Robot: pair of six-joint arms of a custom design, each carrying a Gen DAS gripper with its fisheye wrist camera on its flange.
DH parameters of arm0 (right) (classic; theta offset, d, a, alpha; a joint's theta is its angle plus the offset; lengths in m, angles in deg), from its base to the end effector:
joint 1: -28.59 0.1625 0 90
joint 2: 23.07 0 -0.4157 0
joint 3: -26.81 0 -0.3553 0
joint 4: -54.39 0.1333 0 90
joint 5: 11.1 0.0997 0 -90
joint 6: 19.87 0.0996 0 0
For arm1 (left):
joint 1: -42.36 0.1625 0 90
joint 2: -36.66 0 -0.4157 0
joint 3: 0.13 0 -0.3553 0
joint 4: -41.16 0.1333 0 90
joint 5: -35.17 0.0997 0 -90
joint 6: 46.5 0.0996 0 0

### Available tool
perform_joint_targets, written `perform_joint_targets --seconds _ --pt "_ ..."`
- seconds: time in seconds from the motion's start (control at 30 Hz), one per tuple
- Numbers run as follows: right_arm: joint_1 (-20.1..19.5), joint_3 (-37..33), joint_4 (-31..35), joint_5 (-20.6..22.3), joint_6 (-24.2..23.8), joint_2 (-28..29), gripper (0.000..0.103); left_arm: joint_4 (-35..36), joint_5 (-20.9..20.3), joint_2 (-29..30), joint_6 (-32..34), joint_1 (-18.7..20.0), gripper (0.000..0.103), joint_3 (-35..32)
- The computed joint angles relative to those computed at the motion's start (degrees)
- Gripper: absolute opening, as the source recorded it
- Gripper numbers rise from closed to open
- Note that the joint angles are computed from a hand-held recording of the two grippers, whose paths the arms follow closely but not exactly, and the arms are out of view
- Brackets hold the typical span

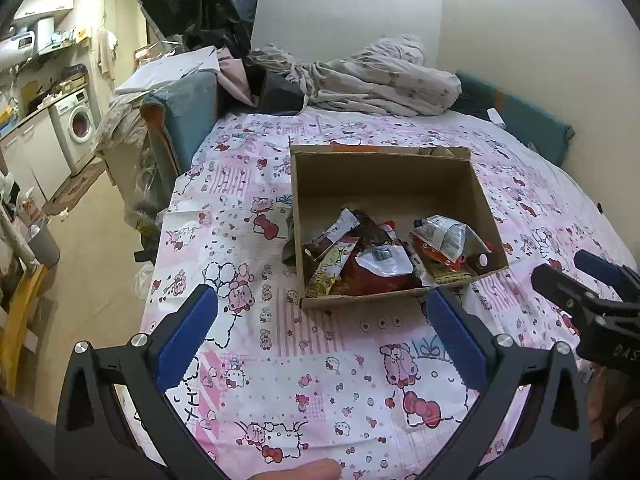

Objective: Organize snacks

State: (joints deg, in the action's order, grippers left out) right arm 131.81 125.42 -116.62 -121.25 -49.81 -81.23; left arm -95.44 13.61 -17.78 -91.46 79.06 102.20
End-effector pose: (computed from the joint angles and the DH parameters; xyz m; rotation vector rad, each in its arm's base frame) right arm 0.2396 -0.5870 0.2789 0.7869 -2.4473 0.8715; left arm -0.3291 -0.5271 0.1983 0.1701 2.1096 -1.0728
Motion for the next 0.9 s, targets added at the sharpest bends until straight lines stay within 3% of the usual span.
perform_joint_targets --seconds 0.9 --pt "0.0 0.3 -0.8 -0.1 -0.1 0.0 0.103 0.3 -0.8 0.0 -0.8 0.2 0.103 -0.2"
